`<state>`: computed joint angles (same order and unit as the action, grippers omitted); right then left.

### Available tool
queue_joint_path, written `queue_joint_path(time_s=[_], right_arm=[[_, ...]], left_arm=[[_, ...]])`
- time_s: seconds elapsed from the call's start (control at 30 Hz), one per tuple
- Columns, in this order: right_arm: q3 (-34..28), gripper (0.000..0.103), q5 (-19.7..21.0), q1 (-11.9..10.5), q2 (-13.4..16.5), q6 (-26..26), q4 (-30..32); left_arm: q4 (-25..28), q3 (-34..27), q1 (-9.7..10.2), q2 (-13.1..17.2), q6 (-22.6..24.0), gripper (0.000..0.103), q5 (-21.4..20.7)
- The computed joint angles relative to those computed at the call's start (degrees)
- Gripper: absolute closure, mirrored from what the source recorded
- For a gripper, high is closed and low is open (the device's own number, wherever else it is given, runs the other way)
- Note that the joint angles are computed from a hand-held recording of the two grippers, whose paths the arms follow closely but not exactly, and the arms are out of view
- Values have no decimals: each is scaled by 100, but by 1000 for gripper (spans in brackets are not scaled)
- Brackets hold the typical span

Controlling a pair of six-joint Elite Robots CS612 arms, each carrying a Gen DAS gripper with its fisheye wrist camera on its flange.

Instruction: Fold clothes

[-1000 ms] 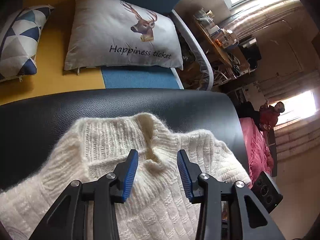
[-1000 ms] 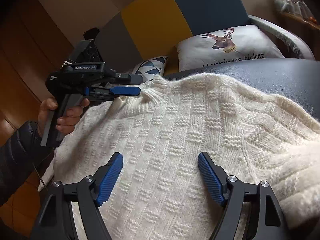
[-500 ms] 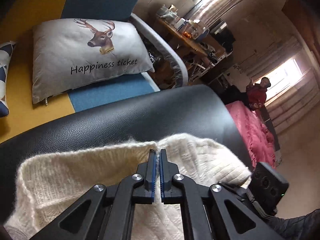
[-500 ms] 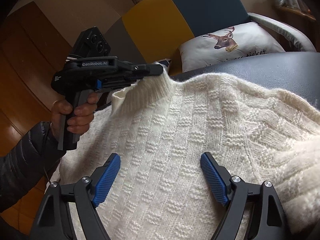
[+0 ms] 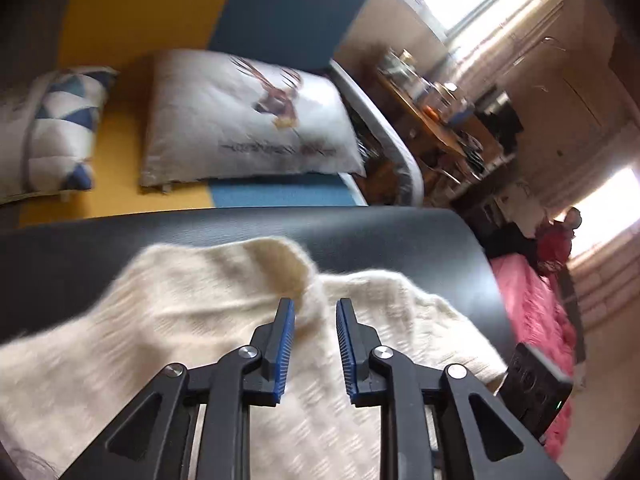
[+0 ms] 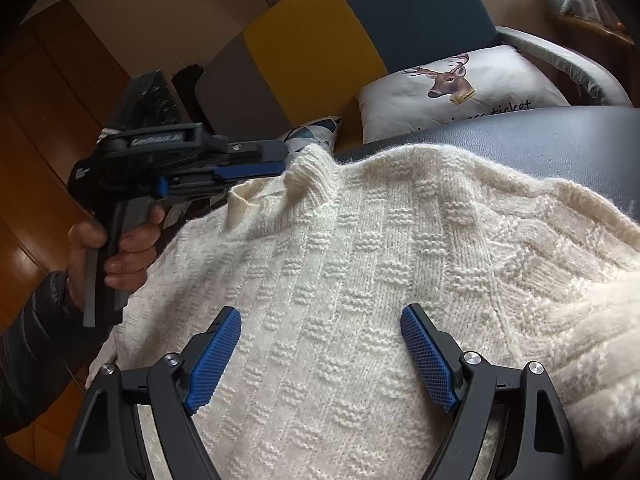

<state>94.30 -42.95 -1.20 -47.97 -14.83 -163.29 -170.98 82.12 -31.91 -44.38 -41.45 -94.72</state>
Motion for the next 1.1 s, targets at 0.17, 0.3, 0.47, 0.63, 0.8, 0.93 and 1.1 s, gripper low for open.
queue_joint_path(time_s=[0.17, 0.3, 0.47, 0.63, 0.8, 0.93, 1.1], right_arm=[[-253, 19, 230, 62, -46, -143, 672], [-914, 19, 1210, 240, 152, -342, 1457], [-2143, 11, 1390, 631, 706, -124, 2525], [-3213, 11, 999, 905, 1234, -149, 3951], [-3695, 11, 1477, 1021, 1506, -786, 5039], [-3691, 8, 1732, 1059, 1732, 577, 3435], [-3862, 11, 860, 1135, 1767, 716, 3319]], left_arm=[[-372, 1122, -227, -535, -322, 82, 1239], [-605, 1448, -232, -610, -467, 82, 1403], [-762, 1594, -218, -572, -425, 82, 1399], [-1057, 1688, -246, -541, -330, 82, 1441], [-1370, 1756, -223, -490, -467, 82, 1341], [-1376, 1747, -227, -474, -472, 82, 1351], [-1245, 1709, -248, -480, -429, 82, 1423]])
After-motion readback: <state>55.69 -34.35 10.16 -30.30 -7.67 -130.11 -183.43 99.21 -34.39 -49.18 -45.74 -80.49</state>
